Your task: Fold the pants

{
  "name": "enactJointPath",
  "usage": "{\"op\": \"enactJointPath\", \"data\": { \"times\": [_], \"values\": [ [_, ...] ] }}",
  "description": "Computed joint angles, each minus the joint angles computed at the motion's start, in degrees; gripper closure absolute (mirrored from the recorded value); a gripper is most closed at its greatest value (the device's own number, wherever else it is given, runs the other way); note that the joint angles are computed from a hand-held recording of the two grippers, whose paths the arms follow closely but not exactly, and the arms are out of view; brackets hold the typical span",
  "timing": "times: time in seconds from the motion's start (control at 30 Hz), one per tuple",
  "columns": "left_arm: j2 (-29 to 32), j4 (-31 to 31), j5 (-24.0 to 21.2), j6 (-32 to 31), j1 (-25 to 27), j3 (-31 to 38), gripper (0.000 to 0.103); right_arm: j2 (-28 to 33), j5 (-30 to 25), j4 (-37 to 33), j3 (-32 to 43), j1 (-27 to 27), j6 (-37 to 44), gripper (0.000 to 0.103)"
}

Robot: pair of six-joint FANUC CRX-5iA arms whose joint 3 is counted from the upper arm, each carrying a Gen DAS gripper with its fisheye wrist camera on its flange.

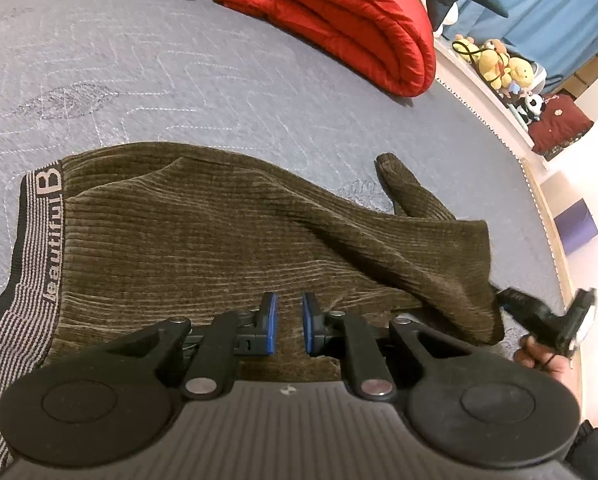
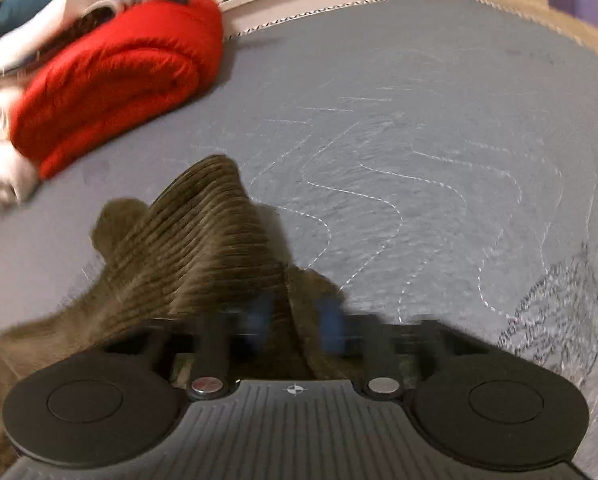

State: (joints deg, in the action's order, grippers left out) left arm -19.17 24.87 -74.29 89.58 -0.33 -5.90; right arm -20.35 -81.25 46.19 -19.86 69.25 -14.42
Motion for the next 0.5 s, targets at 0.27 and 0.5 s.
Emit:
{"op": "enactJointPath", "data": {
  "times": [0.27,0.5],
  "values": [
    [0.59,-0.56,0.47,-0.03,-0.3,0.33,0.088,3.44,-12.0,22.63,2.24,12.07,-16.19,0.097],
    [0.95,-0.65,0.44,0.74,-0.95,0.27,0.088,7.9,7.4,14.06,9.8,17.79,17.97,0.095]
  ]
}}
